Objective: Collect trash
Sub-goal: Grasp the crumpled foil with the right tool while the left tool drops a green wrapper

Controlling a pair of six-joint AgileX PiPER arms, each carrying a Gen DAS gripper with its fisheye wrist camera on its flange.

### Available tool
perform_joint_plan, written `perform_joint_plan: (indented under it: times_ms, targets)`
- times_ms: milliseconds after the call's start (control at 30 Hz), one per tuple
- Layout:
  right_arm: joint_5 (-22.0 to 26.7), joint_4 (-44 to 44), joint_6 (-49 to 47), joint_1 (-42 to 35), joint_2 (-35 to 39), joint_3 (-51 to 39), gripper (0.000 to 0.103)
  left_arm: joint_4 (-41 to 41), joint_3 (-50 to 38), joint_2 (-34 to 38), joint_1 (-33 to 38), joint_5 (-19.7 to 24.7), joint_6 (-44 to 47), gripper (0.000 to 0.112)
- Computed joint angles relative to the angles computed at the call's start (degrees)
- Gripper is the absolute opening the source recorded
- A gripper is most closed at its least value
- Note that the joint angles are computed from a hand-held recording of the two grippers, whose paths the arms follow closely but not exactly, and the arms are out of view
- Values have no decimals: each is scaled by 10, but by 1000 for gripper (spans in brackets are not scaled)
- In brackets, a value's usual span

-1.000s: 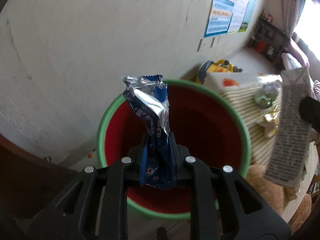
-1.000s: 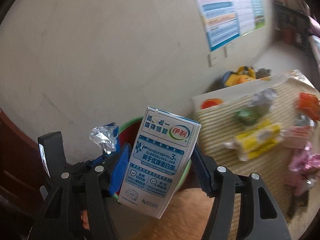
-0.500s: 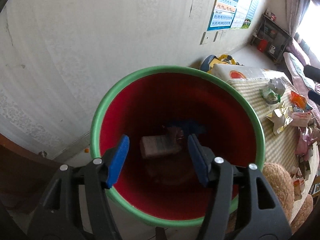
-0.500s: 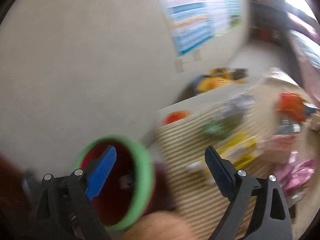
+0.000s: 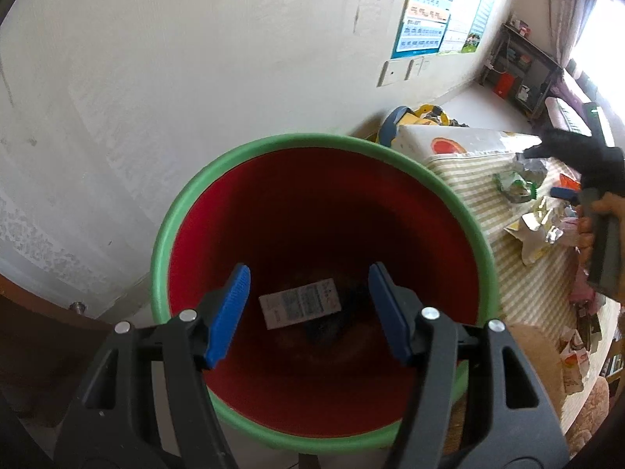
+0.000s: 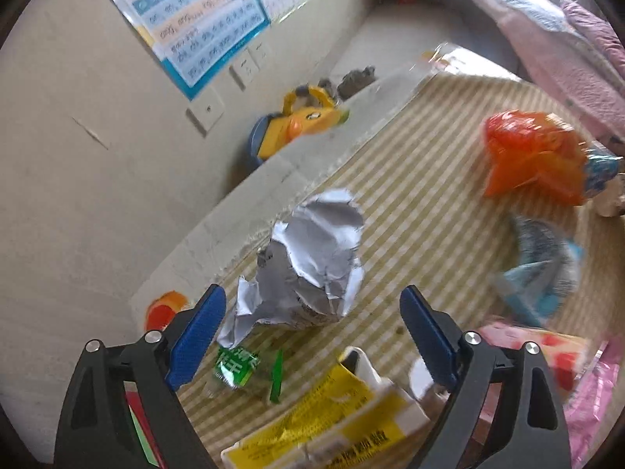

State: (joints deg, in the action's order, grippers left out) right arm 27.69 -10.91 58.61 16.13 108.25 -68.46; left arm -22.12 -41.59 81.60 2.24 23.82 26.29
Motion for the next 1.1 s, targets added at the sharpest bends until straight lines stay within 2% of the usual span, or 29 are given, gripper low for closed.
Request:
perform_joint_plan:
  times_ms: [33, 67, 100, 133, 200, 233, 267, 400, 467, 567, 633, 733, 833, 867, 900, 933, 1000, 1033, 1067, 1100]
  targets:
    - [-21, 30, -35, -4, 0, 8, 56, 12, -3, 1, -11, 0, -16, 61]
    - [-20, 37, -50, -6, -8, 11, 53, 20, -6, 1, -21, 1, -28, 61]
    - [-26, 23, -43, -4, -16, 20, 45, 27, -11, 0, -35, 4, -41, 61]
    - [-38, 13, -43, -4, -35, 37, 43, 34, -15, 1, -49, 3, -57, 61]
    - [-59, -1, -29, 0, -74, 73, 41, 31, -33, 4, -85, 9, -71, 61]
    - [-80, -8, -23, 0, -117, 112, 41, 23, -45, 11, -102, 15, -72, 61]
    - [-88, -22, -9, 4, -143, 133, 41, 12, -58, 18, -114, 22, -68, 65]
    - [-91, -107, 88, 35, -288, 252, 42, -11, -160, 102, -196, 44, -100, 72]
    - [-65, -159, 164, 64, -370, 313, 42, 3, -218, 152, -233, 53, -125, 72]
    - [6, -231, 292, 141, -458, 372, 42, 102, -330, 248, -294, 75, -221, 72]
    - [71, -274, 384, 212, -518, 408, 42, 181, -397, 306, -325, 101, -299, 72]
    - [142, -294, 443, 283, -572, 427, 42, 196, -470, 365, -341, 151, -334, 72]
    - [178, -314, 468, 312, -599, 432, 42, 201, -533, 413, -350, 198, -350, 72]
    - [189, -321, 476, 322, -607, 431, 42, 211, -543, 421, -354, 206, -360, 63]
    - [202, -328, 485, 336, -611, 428, 42, 217, -555, 430, -357, 216, -366, 45]
    - [223, -339, 502, 359, -615, 427, 42, 214, -570, 440, -357, 230, -365, 38]
    - [280, -363, 551, 426, -631, 429, 42, 208, -562, 432, -358, 227, -363, 14]
    - [312, -377, 579, 464, -635, 429, 42, 222, -556, 424, -362, 228, -372, 11]
    - [338, -387, 599, 494, -638, 427, 42, 228, -546, 414, -365, 223, -376, 3]
    - [349, -390, 604, 505, -644, 428, 42, 233, -525, 393, -367, 211, -377, 0]
